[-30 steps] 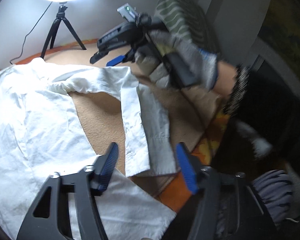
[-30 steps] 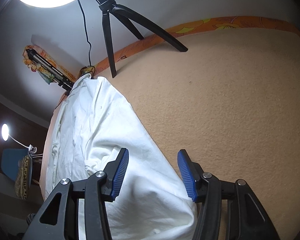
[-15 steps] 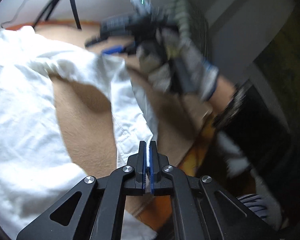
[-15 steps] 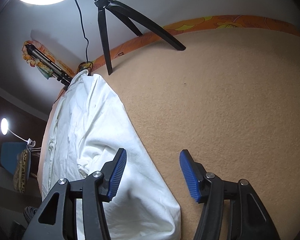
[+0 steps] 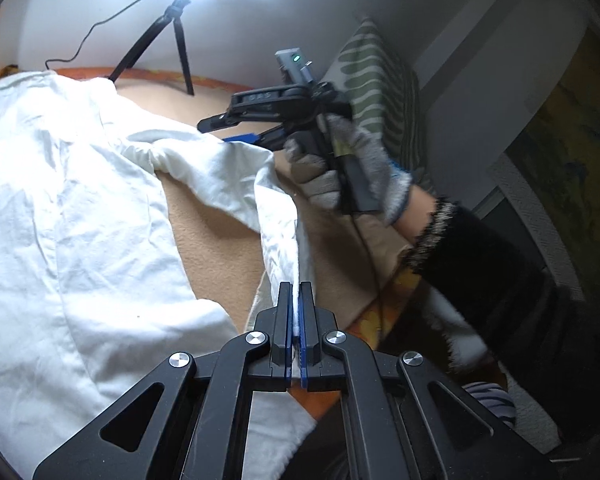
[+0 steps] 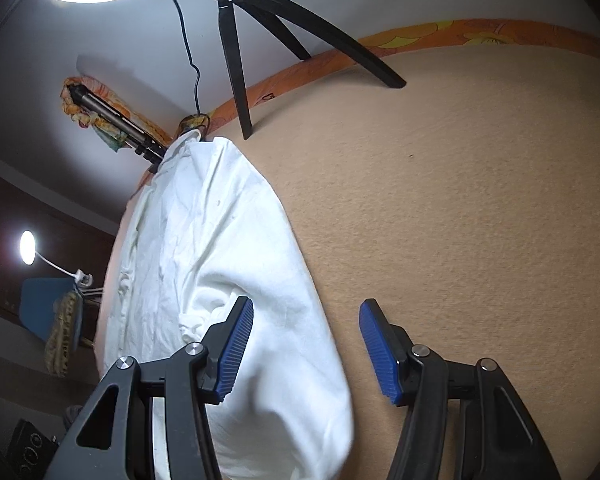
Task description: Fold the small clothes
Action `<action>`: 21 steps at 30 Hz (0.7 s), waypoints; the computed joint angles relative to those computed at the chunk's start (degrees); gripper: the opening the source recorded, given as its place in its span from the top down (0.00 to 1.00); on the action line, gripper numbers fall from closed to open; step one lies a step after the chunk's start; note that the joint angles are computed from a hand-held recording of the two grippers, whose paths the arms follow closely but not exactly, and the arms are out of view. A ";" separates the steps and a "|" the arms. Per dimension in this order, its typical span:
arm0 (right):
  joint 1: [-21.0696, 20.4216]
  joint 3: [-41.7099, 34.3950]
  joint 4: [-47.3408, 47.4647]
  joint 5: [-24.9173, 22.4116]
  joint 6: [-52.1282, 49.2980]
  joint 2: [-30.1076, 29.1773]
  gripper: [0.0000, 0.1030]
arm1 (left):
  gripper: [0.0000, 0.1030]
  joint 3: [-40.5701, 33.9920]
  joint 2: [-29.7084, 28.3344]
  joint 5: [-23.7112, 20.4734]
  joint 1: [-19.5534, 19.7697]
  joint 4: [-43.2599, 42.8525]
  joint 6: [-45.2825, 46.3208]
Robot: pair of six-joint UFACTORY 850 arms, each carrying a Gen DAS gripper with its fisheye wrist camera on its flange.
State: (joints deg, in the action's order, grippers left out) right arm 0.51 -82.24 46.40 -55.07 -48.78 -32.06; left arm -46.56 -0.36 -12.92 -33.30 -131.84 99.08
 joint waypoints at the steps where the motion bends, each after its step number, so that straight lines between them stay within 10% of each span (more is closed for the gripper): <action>1: -0.24 -0.16 1.06 -0.57 -0.02 -0.30 0.43 | 0.99 0.79 1.21 0.12 -0.32 -2.45 2.27; 6: 0.10 -0.26 3.43 -2.71 0.44 -0.87 0.52 | 0.99 5.03 6.27 0.59 -0.75 -6.58 3.42; 11: 4.49 1.59 -4.40 5.27 4.54 2.34 0.94 | 0.99 7.25 7.72 0.56 -1.28 -14.40 8.04; 21: 20.47 2.72 -40.04 18.83 26.21 10.66 1.00 | 0.99 17.94 13.31 -5.49 -1.78 -25.93 7.48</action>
